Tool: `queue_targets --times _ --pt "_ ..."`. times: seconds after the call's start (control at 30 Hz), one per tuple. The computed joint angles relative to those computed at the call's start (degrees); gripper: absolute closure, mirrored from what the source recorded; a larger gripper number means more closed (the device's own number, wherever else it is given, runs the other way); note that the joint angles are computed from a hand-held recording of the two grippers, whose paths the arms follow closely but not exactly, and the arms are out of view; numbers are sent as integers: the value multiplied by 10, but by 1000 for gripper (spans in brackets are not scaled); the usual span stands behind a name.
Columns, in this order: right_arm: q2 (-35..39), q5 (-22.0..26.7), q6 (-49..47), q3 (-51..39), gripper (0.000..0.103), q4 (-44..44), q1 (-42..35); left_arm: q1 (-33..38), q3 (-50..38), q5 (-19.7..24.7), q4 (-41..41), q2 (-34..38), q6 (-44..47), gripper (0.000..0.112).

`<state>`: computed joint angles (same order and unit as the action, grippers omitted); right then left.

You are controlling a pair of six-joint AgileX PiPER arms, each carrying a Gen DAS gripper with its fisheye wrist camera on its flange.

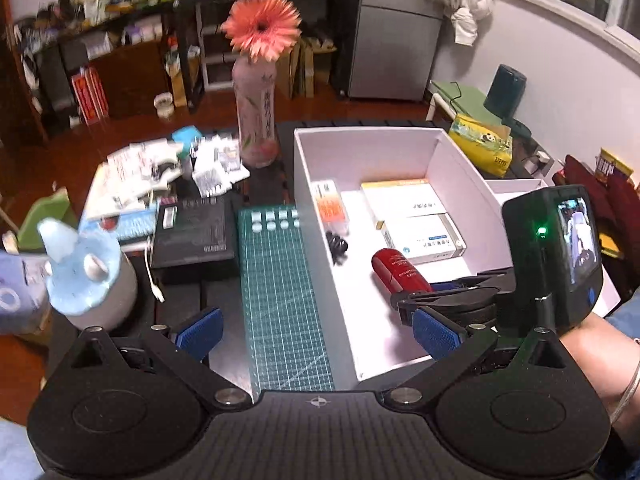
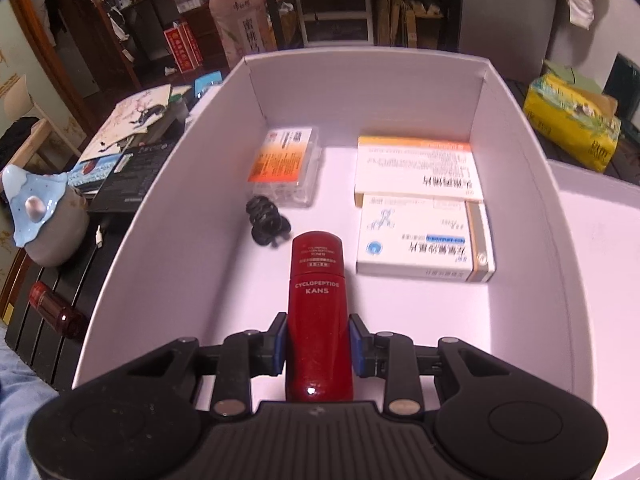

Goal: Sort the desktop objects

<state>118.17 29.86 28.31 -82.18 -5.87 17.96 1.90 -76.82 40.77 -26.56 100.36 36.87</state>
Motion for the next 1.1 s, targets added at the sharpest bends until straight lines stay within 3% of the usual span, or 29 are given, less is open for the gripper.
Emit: queue_targets --times 0.17,0.5,0.77,1.1 --pt "27 66 -26 -57 74 -4 10 32 -21 18 -26 13 5 10" --pt "110 245 -111 -234 74 75 -13 58 -18 32 -76 5 70 10" --pt "151 302 -106 -303 74 100 -11 75 -30 42 -89 14 73 10" --pt "186 335 -87 -358 74 140 -14 82 -29 34 -81 11 71 10"
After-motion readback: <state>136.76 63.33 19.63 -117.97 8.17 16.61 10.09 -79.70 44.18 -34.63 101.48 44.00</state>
